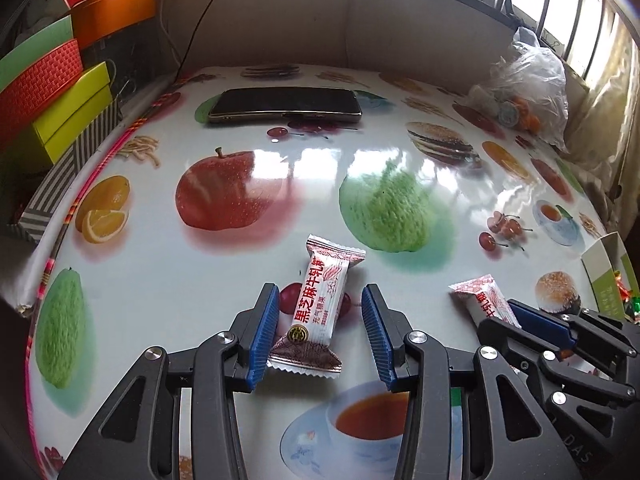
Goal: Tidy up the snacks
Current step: 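Grasp the other white-and-red biscuit bar with the left gripper while the right gripper holds its bar, then carry both biscuit bars over the green box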
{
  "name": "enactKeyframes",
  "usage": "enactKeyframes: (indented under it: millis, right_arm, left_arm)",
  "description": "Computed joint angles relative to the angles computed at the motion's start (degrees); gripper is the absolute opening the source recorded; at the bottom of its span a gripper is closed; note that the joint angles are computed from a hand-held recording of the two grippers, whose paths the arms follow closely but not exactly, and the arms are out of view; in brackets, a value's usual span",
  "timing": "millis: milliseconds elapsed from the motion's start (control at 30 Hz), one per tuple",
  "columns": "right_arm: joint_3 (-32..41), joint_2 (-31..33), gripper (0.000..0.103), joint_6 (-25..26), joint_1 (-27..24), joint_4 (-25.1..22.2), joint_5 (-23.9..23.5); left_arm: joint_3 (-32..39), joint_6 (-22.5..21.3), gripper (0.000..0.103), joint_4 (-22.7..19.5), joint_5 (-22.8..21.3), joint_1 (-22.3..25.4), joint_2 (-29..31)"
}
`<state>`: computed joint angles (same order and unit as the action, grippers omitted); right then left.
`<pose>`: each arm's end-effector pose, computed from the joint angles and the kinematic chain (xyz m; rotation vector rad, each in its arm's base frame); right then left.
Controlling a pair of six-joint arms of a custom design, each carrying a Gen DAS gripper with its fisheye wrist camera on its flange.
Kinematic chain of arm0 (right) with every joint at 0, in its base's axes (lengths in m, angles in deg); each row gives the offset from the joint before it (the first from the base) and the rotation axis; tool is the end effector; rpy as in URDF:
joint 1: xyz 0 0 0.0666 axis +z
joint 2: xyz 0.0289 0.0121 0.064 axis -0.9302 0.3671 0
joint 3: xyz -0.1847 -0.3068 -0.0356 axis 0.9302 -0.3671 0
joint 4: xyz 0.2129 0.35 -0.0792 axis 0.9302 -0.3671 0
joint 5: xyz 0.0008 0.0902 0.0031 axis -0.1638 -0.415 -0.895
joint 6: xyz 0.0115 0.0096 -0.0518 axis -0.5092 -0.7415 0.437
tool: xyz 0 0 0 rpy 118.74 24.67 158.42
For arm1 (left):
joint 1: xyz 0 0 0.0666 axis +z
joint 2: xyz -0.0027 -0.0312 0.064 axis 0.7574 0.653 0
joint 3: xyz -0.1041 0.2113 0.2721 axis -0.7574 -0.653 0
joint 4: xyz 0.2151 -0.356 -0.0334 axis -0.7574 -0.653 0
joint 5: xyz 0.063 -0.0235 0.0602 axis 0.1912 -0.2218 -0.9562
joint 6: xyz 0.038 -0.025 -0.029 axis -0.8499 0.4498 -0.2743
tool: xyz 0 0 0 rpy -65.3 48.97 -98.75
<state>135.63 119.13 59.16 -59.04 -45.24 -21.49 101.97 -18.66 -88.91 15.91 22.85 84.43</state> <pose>0.6248 0.1094 0.4055 -0.0800 2.5481 0.3445 0.6597 -0.3246 0.3866 0.2498 2.5121 -0.1823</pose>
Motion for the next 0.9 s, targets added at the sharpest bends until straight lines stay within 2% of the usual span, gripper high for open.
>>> enactKeyframes:
  millis: [67, 100, 133, 300, 600, 900]
  right_arm:
    - [-0.02, -0.01, 0.02, 0.06, -0.01, -0.08, 0.12]
    - [-0.13, -0.09, 0.02, -0.03, -0.02, 0.0, 0.13]
    - [-0.09, -0.02, 0.02, -0.17, -0.05, 0.0, 0.0]
    - [-0.21, -0.01, 0.02, -0.6, -0.17, 0.2, -0.19]
    - [-0.52, -0.31, 0.02, -0.74, -0.24, 0.26, 0.06]
    - [-2.26, -2.09, 0.02, -0.99, -0.12, 1.07, 0.87]
  left_arm:
    - [0.62, -0.33, 0.044, -0.46, -0.62, -0.16, 0.35]
    - [0.56, -0.17, 0.038, -0.38, -0.9, -0.21, 0.31]
    - [0.66, -0.21, 0.028, -0.35, -1.17, -0.25, 0.39]
    - [0.79, -0.11, 0.02, -0.59, -1.7, -0.32, 0.45]
    - [-0.8, 0.06, 0.019, -0.22, -1.81, -0.42, -0.69]
    - [-6.12, -0.38, 0.019, 2.61, -2.49, -1.09, -4.86]
